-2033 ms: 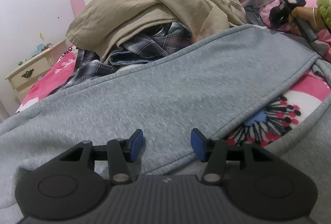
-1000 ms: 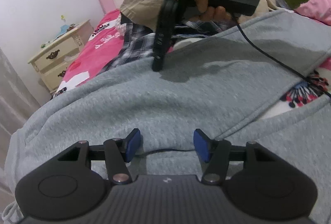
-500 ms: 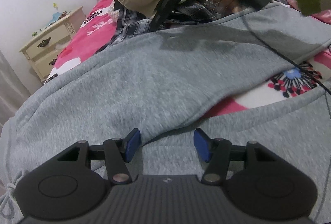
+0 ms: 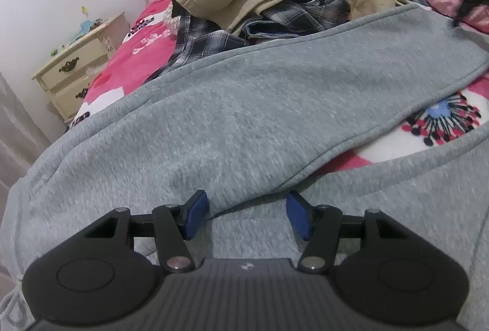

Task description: Fold clothes

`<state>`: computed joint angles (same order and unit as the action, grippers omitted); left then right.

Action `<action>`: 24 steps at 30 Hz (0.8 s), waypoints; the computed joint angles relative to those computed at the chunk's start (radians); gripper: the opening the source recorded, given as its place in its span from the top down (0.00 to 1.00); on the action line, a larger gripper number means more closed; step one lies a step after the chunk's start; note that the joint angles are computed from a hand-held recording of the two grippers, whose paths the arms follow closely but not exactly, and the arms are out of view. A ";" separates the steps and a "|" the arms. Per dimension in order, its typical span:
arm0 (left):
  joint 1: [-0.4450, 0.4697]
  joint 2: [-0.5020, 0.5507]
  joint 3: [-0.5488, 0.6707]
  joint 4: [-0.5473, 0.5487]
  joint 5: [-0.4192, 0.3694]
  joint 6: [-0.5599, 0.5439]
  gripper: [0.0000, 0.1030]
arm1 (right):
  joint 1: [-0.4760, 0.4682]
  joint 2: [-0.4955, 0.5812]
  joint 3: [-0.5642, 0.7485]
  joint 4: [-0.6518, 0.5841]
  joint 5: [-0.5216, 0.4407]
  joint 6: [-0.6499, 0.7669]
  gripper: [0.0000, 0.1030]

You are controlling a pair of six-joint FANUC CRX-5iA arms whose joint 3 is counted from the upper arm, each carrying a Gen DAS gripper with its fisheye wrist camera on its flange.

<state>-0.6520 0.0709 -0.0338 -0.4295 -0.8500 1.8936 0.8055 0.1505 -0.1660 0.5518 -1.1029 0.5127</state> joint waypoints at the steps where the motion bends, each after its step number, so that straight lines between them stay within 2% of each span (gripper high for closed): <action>1: 0.000 0.000 0.003 -0.002 -0.004 0.004 0.43 | 0.005 -0.034 -0.032 0.031 -0.060 -0.059 0.83; 4: -0.012 0.004 0.027 -0.029 -0.037 0.029 0.43 | 0.088 -0.178 -0.109 0.072 -0.133 -0.173 0.83; 7: -0.036 -0.005 0.046 -0.083 -0.063 0.080 0.43 | 0.249 -0.318 -0.152 0.138 -0.211 -0.272 0.83; 9: -0.047 -0.028 0.040 -0.113 -0.053 0.116 0.43 | 0.381 -0.403 -0.166 0.183 -0.282 -0.318 0.82; 12: -0.050 -0.066 0.016 -0.137 0.004 0.179 0.43 | 0.560 -0.462 -0.153 0.227 -0.390 -0.371 0.81; 15: -0.038 -0.093 -0.009 -0.101 0.091 0.204 0.43 | 0.651 -0.486 -0.157 0.212 -0.439 -0.376 0.80; 17: -0.048 -0.097 -0.009 -0.077 0.140 0.205 0.43 | 0.673 -0.505 -0.172 0.187 -0.442 -0.398 0.76; 19: -0.043 -0.106 -0.047 0.029 0.268 0.131 0.43 | 0.675 -0.529 -0.194 0.153 -0.432 -0.441 0.71; 20: -0.040 -0.106 -0.071 0.113 0.332 0.054 0.43 | 0.661 -0.549 -0.214 0.129 -0.415 -0.491 0.71; 21: -0.041 -0.097 -0.094 0.231 0.393 -0.069 0.43 | 0.654 -0.577 -0.241 0.114 -0.396 -0.556 0.71; 22: -0.061 -0.071 -0.091 0.319 0.420 -0.172 0.42 | 0.651 -0.608 -0.272 0.107 -0.379 -0.625 0.70; 24: -0.130 0.020 -0.004 0.386 0.392 -0.292 0.42 | 0.672 -0.671 -0.341 0.126 -0.368 -0.768 0.70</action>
<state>-0.7816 0.0910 -0.0381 -0.0435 -0.4580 1.6020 1.4771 -0.5201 -0.5072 0.6781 -1.4709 -0.2550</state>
